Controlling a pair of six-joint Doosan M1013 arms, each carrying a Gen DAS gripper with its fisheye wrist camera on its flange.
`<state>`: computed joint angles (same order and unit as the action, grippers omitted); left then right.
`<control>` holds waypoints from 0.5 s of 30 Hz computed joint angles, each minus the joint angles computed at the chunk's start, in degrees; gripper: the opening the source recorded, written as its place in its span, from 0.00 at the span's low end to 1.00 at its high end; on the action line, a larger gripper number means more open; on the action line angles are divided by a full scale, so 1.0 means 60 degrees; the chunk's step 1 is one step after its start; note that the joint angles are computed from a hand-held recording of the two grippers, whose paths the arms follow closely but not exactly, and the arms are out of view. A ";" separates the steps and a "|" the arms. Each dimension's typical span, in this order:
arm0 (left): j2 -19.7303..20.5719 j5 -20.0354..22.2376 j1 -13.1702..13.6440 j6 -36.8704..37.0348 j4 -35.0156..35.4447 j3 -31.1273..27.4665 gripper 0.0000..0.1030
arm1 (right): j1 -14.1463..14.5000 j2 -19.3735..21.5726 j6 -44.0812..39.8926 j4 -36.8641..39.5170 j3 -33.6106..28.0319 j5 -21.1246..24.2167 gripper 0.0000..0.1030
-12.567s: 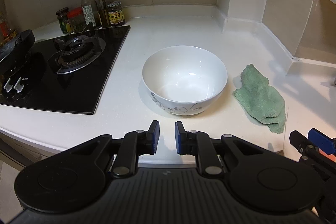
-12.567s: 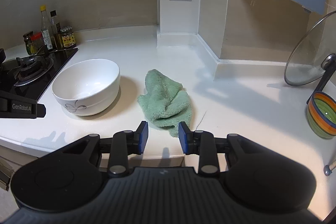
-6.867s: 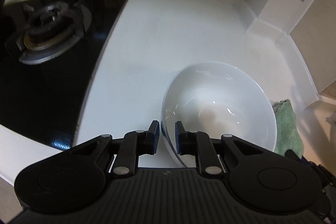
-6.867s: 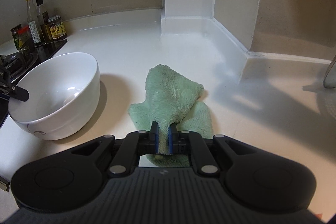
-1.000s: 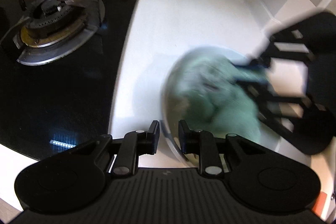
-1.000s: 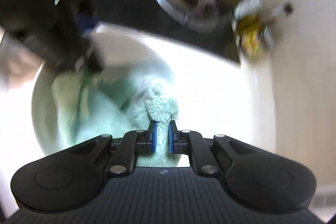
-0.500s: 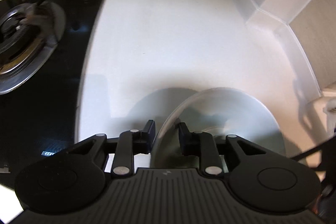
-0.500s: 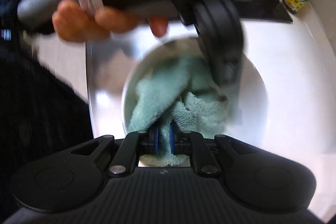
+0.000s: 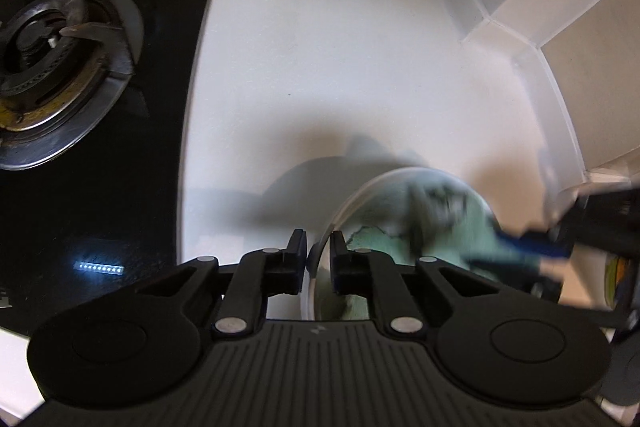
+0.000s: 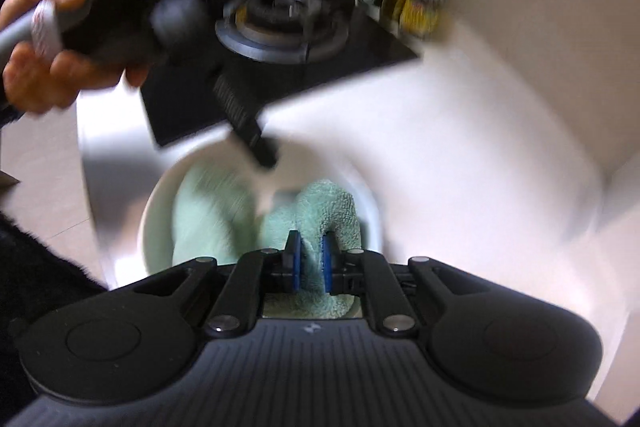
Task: Clean bowl
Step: 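Rub the towel around the bowl wall with the right gripper while the left gripper holds the rim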
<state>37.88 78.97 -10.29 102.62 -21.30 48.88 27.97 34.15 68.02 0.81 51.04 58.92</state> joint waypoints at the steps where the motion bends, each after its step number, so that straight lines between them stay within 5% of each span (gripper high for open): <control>1: -0.0037 -0.0088 -0.0009 0.0046 0.0041 0.0068 0.10 | 0.0033 0.0007 -0.0738 0.0021 0.0082 -0.0354 0.09; 6: -0.0157 -0.0390 -0.0046 0.0403 0.0129 0.0296 0.08 | 0.0215 -0.0050 -0.5260 -0.0081 0.0799 -0.1502 0.08; 9: -0.0259 -0.0703 -0.0056 0.0473 0.0158 0.0499 0.07 | 0.0318 0.0124 -0.5303 -0.0709 0.0692 -0.1447 0.08; 13: -0.0390 -0.0990 -0.0019 0.0679 0.0043 0.0743 0.09 | 0.0710 0.0714 -0.3583 -0.3103 -0.0353 0.0748 0.08; 15: -0.0446 -0.1219 -0.0048 0.0668 0.0010 0.0859 0.10 | 0.0752 0.1031 -0.3207 -0.3126 -0.1100 0.2134 0.09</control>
<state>35.21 71.66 -10.58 106.63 -21.24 54.04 32.48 40.33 48.77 -17.94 44.44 71.73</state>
